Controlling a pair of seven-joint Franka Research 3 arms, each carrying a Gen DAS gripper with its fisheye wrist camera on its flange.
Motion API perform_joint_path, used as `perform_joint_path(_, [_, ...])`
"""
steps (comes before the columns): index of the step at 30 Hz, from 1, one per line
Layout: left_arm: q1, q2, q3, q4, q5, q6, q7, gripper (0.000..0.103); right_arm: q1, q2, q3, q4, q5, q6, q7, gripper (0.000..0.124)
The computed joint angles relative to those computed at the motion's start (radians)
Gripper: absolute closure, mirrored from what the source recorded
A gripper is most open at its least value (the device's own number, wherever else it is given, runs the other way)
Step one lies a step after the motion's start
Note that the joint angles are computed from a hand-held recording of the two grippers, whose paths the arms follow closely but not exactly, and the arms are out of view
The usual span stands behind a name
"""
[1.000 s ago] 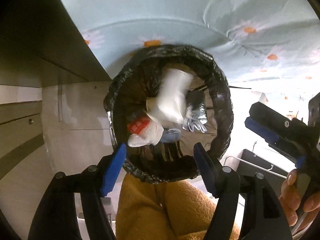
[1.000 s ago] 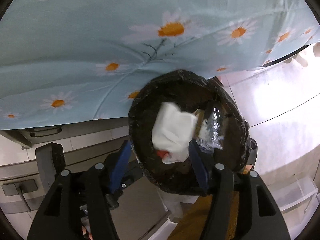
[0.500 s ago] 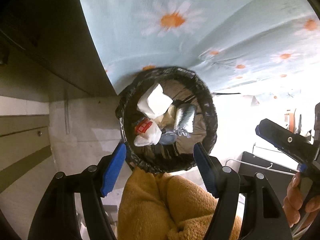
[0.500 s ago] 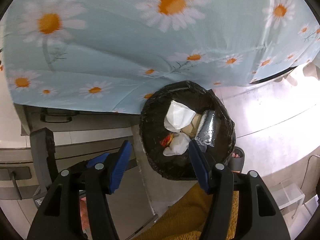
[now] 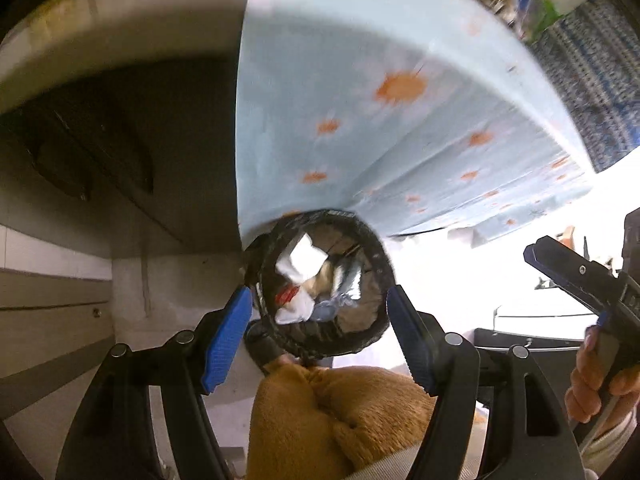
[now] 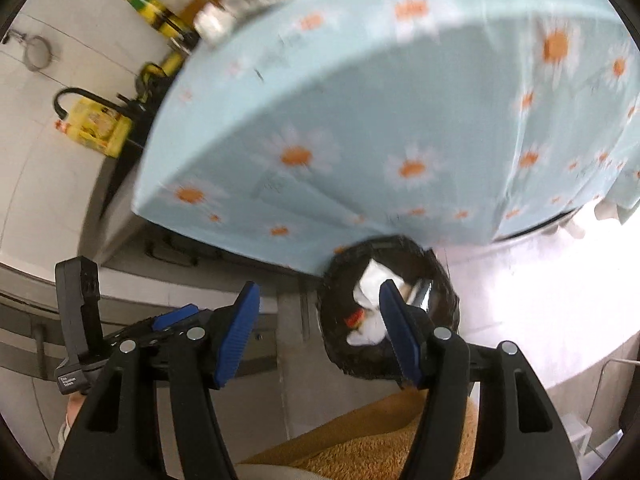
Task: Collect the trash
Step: 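Raise both tools from the bin back toward the table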
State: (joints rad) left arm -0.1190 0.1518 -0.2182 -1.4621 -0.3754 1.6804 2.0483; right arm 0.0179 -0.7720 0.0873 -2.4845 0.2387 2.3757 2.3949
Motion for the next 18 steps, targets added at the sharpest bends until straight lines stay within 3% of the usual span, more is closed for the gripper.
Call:
perform_joint_path(8, [0.011, 0.013, -0.004, 0.136, -0.048, -0.004, 0.056, 0.035, -0.089, -0.044, 0.083, 0.076, -0.147, 0.051, 0.060, 0.053])
perform_joint_path(18, [0.017, 0.062, -0.022, 0.311, -0.109, 0.011, 0.061, 0.035, -0.134, 0.022, 0.085, 0.225, -0.273, 0.040, 0.015, 0.037])
